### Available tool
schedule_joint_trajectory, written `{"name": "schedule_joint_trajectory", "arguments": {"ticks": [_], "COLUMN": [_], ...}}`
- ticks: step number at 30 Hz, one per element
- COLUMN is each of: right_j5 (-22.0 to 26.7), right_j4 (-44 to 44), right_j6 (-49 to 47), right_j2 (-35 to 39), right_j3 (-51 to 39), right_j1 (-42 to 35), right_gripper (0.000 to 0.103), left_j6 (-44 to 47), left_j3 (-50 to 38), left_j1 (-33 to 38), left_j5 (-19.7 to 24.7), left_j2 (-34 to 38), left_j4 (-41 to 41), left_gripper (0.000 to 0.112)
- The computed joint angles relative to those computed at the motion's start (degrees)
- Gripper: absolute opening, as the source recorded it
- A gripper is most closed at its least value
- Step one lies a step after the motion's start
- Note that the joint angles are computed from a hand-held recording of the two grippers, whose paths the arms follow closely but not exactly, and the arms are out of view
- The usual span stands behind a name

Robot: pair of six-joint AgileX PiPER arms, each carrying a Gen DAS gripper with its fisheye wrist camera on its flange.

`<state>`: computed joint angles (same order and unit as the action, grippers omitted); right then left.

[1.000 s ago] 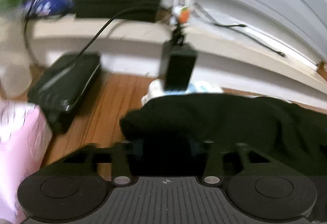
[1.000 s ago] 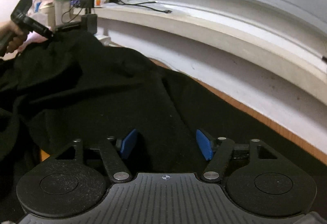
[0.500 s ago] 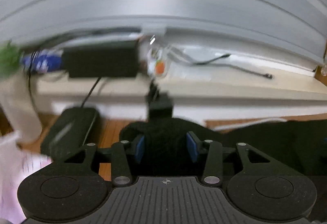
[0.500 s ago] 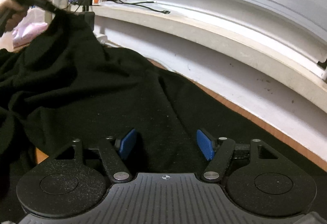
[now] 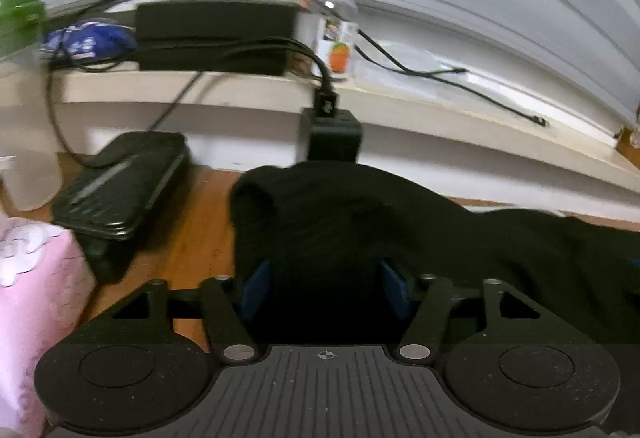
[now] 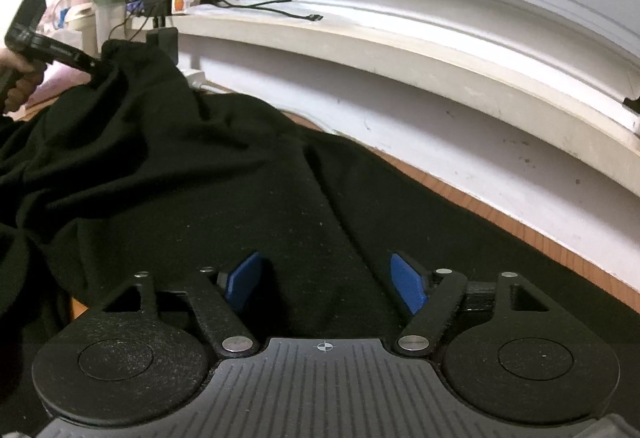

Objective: Fold clothes

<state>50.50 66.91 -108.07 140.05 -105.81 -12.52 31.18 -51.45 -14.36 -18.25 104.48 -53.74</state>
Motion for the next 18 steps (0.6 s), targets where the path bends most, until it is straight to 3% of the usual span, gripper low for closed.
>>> {"name": "schedule_joint_trajectory", "arguments": {"ticks": [2,4,6,8,11,13,15,18], "right_j5": [0.28,0.44,0.71,0.7,0.13,0.21,-0.02,0.92], "right_j4": [-0.37,-0.66,-1.07,-1.25,-0.16,3.28,3.13,0.28], "right_j6": [0.72,1.39,2.2,3.0,3.42,1.36,2.03,7.42], "right_j2": [0.16,0.3,0.48,0.6,0.33,-0.2,-0.52,0.73], "right_j3": [-0.35,-0.69,-1.16,-1.47,-0.95,0.1,-1.01,-7.33], "right_j1": [-0.12,-0.19,-0.3,-0.42,-0.86,-2.38,-4.38,-8.86], "right_gripper": [0.072,0.072,0.072,0.072,0.072,0.072,0.072,0.072], "left_j6": [3.38,9.04,18.19,25.3,26.62,24.74,21.38,19.74], "left_j3": [1.59,3.24,3.54,3.7,4.66,4.96,4.04,-1.19], "left_j1": [-2.46,-4.78,-6.43,-7.03,-10.56,-13.24,-14.94,-16.48], "left_j5": [-4.59,-10.25,-13.9,-14.1,-19.19,-22.3,-21.89,-18.5], "left_j2": [-1.23,-4.25,-6.27,-7.5,-8.04,-8.04,-7.16,-3.06], "left_j4": [-2.91,-11.7,-21.31,-27.95,-29.99,-28.8,-25.24,-21.11], "left_gripper": [0.026,0.022,0.025,0.034,0.048,0.068,0.075,0.076]}}
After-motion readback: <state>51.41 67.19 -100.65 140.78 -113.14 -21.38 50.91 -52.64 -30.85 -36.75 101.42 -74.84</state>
